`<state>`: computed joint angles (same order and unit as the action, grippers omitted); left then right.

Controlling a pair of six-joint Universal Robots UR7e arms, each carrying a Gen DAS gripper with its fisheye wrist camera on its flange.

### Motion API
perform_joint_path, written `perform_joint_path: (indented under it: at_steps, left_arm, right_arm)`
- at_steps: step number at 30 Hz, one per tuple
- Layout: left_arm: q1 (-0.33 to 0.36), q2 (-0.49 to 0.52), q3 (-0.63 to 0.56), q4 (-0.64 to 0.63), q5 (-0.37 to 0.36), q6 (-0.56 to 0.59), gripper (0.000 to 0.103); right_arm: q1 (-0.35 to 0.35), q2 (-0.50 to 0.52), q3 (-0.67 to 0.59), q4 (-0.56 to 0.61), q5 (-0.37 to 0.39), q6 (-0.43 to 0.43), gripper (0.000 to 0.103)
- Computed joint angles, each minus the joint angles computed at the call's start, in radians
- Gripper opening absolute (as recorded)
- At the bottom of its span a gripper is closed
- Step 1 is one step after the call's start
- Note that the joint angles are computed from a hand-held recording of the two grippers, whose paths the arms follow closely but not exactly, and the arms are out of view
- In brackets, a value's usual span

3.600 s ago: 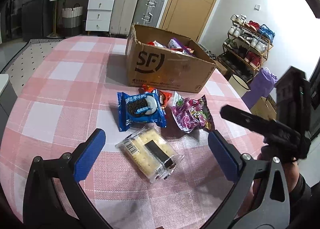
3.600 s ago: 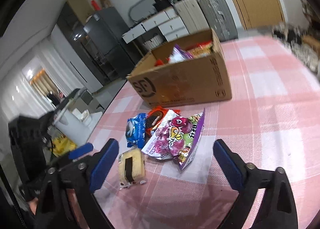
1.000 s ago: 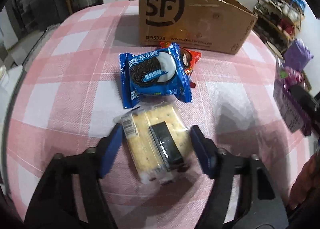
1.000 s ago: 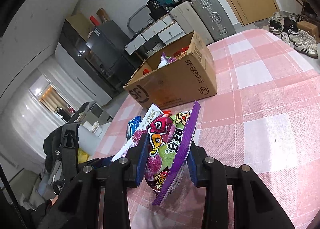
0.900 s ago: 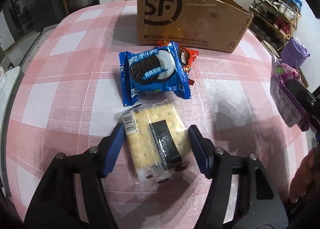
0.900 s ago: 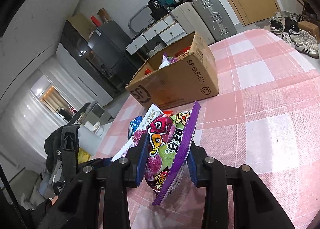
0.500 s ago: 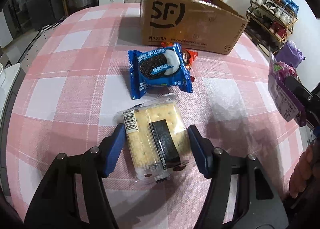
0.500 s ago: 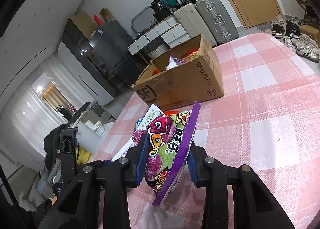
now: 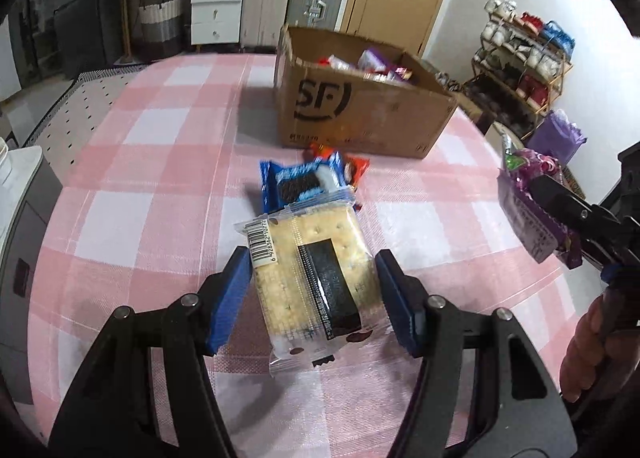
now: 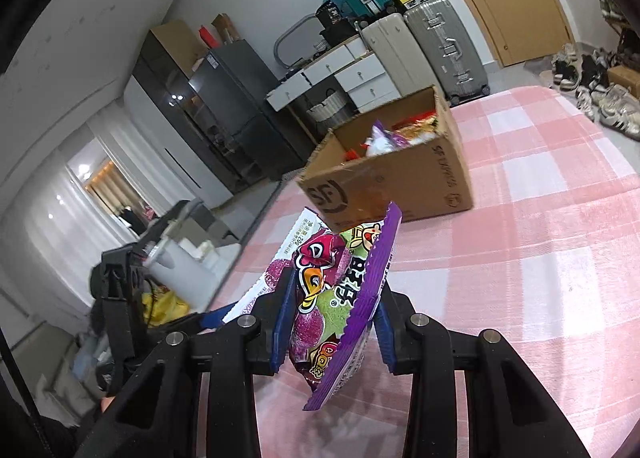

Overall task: Organize snacks
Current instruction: 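Grasp the cracker sandwich pack with the left gripper while the right gripper holds the purple bag, then carry the purple bag and cracker pack with both grippers over the box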

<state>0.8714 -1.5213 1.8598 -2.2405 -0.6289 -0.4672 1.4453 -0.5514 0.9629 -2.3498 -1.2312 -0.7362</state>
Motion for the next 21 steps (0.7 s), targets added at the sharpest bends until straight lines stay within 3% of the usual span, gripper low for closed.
perform_joint_path:
  at_steps: [11,21]
  left_arm:
    - [-0.042,0.038,-0.114,-0.060,-0.015,0.170,0.061]
    - [-0.048,0.137,-0.305,-0.081,-0.048,0.284,0.061]
  right_arm:
    - [0.048,-0.011,-0.060,0.035,0.027,-0.029,0.036]
    - [0.100,0.090,-0.322,0.145,-0.002,-0.031,0.036]
